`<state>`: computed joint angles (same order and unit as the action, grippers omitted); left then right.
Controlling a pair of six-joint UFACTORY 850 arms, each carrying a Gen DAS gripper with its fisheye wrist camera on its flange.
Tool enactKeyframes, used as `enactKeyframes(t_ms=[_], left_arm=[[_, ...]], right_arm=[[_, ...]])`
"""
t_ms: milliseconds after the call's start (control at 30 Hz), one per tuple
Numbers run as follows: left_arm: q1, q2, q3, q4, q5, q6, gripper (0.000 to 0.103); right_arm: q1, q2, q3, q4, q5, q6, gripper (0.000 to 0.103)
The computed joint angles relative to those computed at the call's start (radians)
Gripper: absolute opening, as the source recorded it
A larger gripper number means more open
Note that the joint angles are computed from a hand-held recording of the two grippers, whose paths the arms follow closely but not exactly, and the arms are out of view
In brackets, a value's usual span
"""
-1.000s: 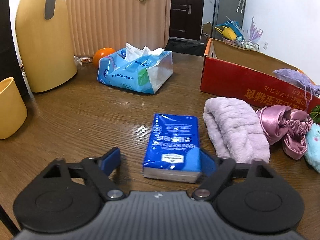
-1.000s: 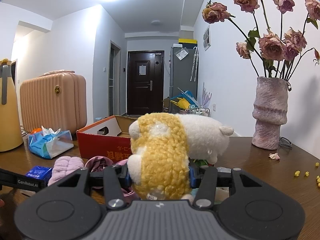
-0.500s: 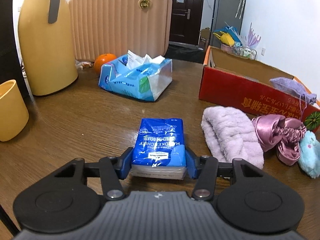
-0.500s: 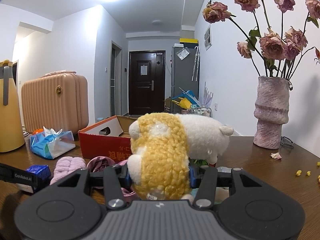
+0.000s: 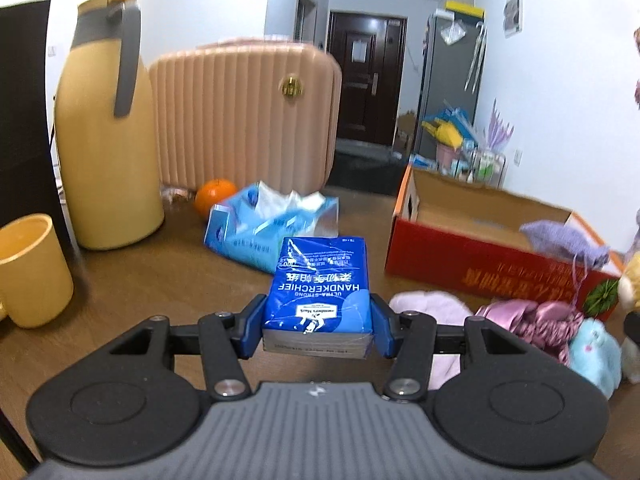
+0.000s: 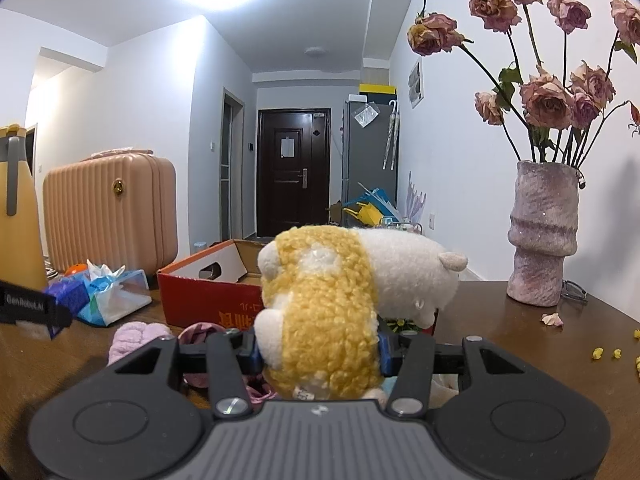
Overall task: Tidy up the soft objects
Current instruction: 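Carry the tissue pack and plush sheep toward the cardboard box with both grippers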
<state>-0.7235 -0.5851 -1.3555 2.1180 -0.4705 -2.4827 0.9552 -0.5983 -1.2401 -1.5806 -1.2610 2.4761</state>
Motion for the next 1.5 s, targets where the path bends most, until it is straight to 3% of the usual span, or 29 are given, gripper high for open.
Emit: enactKeyframes(t_ms=[567, 1500], left_arm=[[-0.026, -0.031, -0.081, 0.101, -0.027, -0.144, 0.054], [-0.029, -0.220, -0.382, -0.015, 0.015, -0.008, 0.054]], right_arm=[[-0.028, -0.030, -0.067, -0.029, -0.043, 0.046, 0.048], [-0.114, -0.088, -0.160, -0.089, -0.006, 0.041, 0.048]])
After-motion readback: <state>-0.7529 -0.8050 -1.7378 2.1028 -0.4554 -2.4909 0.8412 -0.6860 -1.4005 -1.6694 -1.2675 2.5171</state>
